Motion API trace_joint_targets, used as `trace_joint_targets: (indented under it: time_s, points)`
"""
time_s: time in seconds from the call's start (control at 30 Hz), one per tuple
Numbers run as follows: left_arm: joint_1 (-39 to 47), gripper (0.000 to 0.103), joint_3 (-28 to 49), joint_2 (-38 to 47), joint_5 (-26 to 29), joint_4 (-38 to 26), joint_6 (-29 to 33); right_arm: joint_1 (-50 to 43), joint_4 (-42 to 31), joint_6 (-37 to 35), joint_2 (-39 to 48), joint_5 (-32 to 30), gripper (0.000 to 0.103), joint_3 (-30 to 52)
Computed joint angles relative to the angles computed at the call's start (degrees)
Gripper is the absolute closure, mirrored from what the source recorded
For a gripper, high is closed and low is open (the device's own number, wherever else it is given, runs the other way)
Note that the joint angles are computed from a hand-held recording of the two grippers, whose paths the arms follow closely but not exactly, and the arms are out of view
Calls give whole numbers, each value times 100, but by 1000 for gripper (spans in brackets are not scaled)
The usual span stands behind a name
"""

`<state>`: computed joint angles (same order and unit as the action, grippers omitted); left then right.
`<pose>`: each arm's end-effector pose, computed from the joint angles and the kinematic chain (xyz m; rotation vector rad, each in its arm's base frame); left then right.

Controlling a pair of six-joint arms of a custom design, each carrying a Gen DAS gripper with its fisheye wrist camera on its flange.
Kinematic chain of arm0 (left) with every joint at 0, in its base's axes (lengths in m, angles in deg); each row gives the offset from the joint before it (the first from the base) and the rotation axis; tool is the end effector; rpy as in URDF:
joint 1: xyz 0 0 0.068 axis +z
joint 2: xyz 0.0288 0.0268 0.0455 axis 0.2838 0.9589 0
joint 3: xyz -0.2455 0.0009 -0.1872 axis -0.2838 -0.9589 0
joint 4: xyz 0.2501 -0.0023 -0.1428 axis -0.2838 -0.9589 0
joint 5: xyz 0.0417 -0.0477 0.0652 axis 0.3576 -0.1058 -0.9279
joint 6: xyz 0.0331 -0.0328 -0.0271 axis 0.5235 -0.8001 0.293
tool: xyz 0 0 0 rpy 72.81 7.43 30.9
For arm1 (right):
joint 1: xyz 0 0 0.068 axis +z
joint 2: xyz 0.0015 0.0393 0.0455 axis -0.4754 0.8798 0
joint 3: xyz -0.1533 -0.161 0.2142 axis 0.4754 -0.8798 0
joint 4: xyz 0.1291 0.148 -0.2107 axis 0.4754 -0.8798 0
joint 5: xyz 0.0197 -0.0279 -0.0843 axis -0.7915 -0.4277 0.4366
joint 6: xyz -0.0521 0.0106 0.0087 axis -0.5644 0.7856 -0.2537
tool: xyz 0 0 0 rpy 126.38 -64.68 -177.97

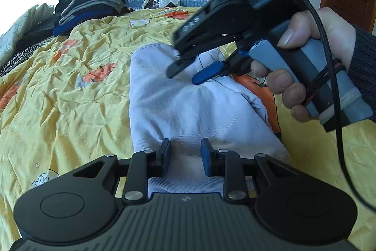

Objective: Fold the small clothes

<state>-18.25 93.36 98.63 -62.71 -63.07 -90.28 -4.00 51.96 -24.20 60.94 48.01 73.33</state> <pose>0.1481 -0.0848 0.1332 0.0561 2.2901 0.0026 0.3537 0.1773 0.1529 -0.3402 2.5269 0.8599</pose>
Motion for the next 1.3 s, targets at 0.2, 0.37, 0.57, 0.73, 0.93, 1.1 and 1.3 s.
trace_joint_targets:
  time_s: [0.2, 0.37, 0.57, 0.73, 0.93, 1.1, 1.3]
  points:
    - [-20, 76, 28, -359, -5, -397, -69, -154, 480, 449, -708, -19, 54, -735]
    - [-273, 75, 120, -719, -154, -967, -275, -123, 470, -85, -1428, -550, 41, -1480]
    - [-367, 75, -324, -345, -293, 80, -71, -310, 915, -95, -968, -573, 67, -1742]
    - [-837, 74, -213, -1200, -677, -947, -647, -328, 725, 307, -1431, -477, 59, -1910]
    - [-1661, 69, -400, -1508, -1164, -1390, -1001, -253, 555, 214, -1884, -1179, 32, -2030]
    - [-1677, 68, -477, -1600, -1158, -1339, -1009, -229, -485, 66, -1339, -952, 44, -1384]
    - [-1535, 51, -345, -1446, -919, -1216, -828, -41, -244, 770, -651, -1787, 30, 26]
